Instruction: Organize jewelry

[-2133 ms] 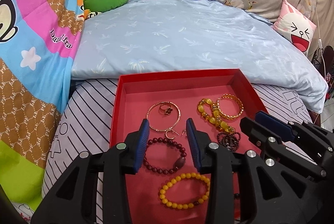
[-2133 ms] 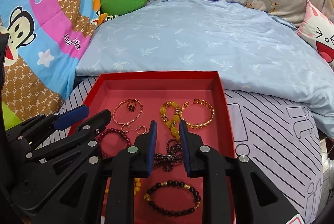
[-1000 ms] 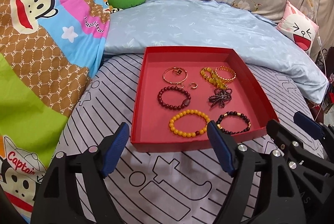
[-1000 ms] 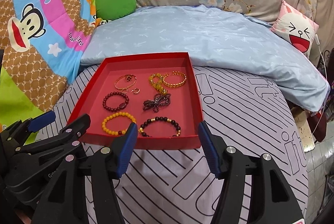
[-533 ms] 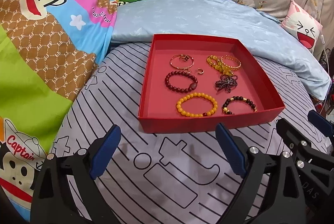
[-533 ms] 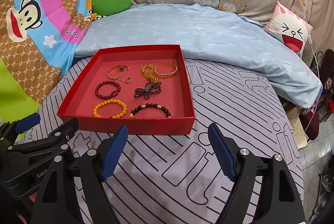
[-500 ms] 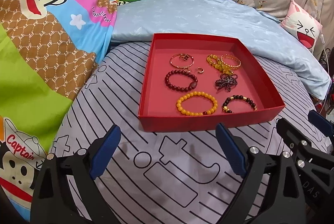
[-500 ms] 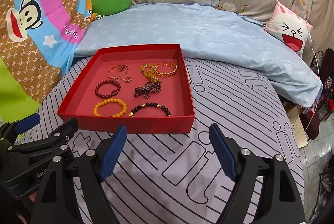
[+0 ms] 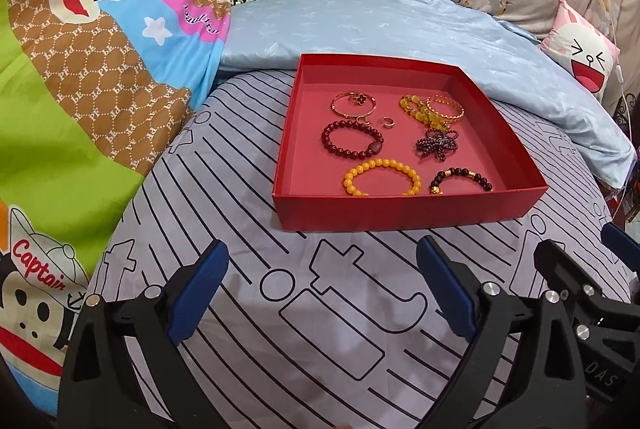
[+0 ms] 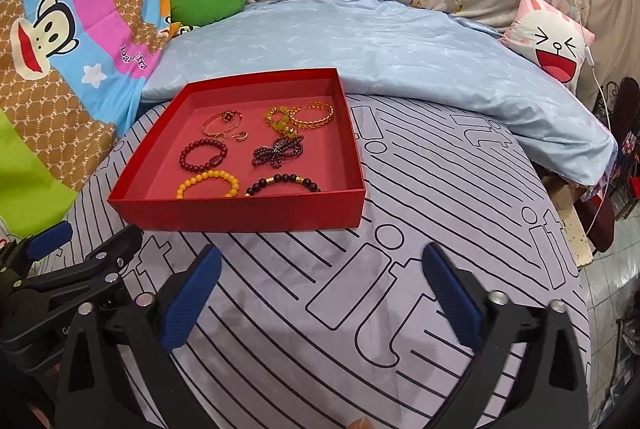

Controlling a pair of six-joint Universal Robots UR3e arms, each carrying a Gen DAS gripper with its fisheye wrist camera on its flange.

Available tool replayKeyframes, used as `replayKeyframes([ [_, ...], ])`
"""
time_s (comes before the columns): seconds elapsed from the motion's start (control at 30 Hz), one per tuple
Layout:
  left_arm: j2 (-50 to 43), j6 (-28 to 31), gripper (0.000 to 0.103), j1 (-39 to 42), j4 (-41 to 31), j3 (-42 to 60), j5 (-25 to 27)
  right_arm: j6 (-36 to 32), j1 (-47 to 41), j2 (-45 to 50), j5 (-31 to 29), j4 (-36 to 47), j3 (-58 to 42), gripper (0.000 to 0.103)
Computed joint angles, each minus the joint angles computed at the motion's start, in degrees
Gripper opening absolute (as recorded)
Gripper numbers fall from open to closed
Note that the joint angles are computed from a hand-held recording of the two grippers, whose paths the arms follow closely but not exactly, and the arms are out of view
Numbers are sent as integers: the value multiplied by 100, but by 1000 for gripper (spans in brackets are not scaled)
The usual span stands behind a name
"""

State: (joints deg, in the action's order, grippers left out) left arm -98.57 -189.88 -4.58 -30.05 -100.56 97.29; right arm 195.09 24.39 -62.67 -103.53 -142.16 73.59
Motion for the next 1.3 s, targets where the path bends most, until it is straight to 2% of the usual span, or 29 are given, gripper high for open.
replayKeyframes([
  [0.2, -21, 21, 91, -70, -5, 9, 152, 58, 29, -18, -65, -21, 83, 97],
  [1.3, 26, 19, 89, -6, -31, -58, 120, 131, 17, -62, -9, -6, 183, 97],
])
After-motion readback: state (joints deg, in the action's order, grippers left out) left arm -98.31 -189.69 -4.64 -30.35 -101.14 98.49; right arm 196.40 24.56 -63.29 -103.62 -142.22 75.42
